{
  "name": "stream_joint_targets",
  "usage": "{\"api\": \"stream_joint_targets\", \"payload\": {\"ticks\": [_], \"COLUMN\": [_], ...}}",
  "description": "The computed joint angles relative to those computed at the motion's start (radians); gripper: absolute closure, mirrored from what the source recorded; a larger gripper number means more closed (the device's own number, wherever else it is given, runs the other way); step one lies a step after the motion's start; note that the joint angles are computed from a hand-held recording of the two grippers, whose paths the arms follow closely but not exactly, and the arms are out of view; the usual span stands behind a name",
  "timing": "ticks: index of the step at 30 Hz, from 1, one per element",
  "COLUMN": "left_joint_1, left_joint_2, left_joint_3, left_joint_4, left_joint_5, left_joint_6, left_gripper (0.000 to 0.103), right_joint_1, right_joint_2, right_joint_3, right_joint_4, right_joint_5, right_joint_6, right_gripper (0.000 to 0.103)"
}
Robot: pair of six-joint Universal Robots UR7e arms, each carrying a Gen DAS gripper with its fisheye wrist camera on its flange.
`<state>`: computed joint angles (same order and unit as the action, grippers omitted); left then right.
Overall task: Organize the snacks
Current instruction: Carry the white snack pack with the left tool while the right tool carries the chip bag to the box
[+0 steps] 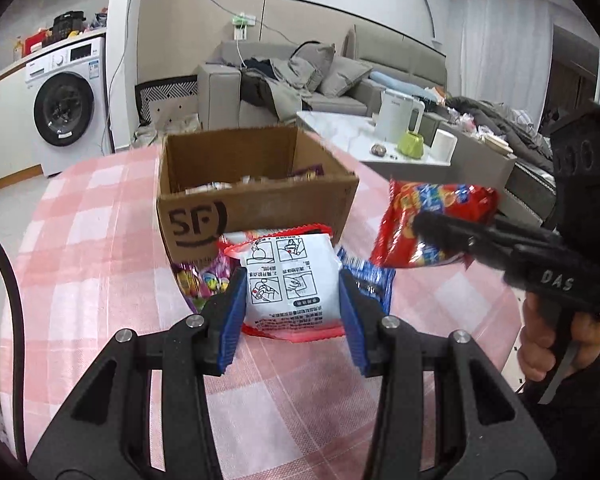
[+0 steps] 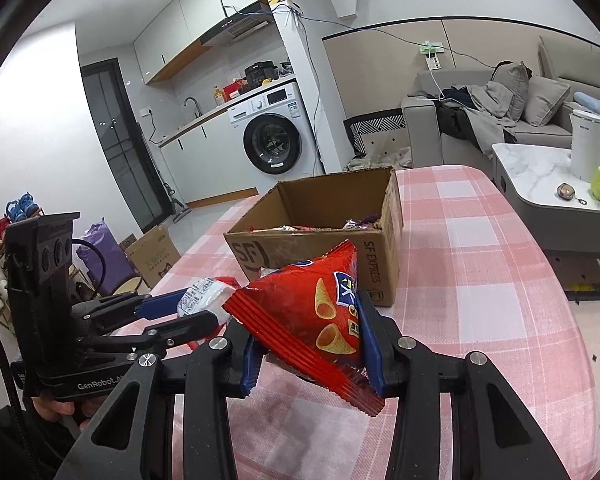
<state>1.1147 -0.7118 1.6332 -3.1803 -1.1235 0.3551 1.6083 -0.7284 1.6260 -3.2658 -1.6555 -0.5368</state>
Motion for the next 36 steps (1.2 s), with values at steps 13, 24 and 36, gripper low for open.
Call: {"api": "stream_joint_targets", "payload": {"ticks": [13, 24, 36], "left_joint_1": [-0.014, 0.007, 0.039], "left_joint_2": [0.003, 0.034, 0.156], "left_joint_3": [-0.078, -0.19, -0.436], "left_joint_4": [0.012, 0.069, 0.183], "left_joint_5": [0.013, 0.027, 0.058], "left_joint_6": [-0.007, -0.021, -0.003], "left_gripper": [0.062, 0.062, 0.062], "right_joint_1": [0.032, 0.047, 0.061], "right_joint_2": [0.044, 0.068, 0.145], "right_joint_3": [-0.126, -0.211, -0.363], "right_joint_4": [0.069, 0.132, 0.23], "right_joint_5": [-0.009, -0.036, -0.082], "right_joint_6": [0.007, 0.032, 0.058], "right_gripper": [0.061, 0.061, 0.061]}}
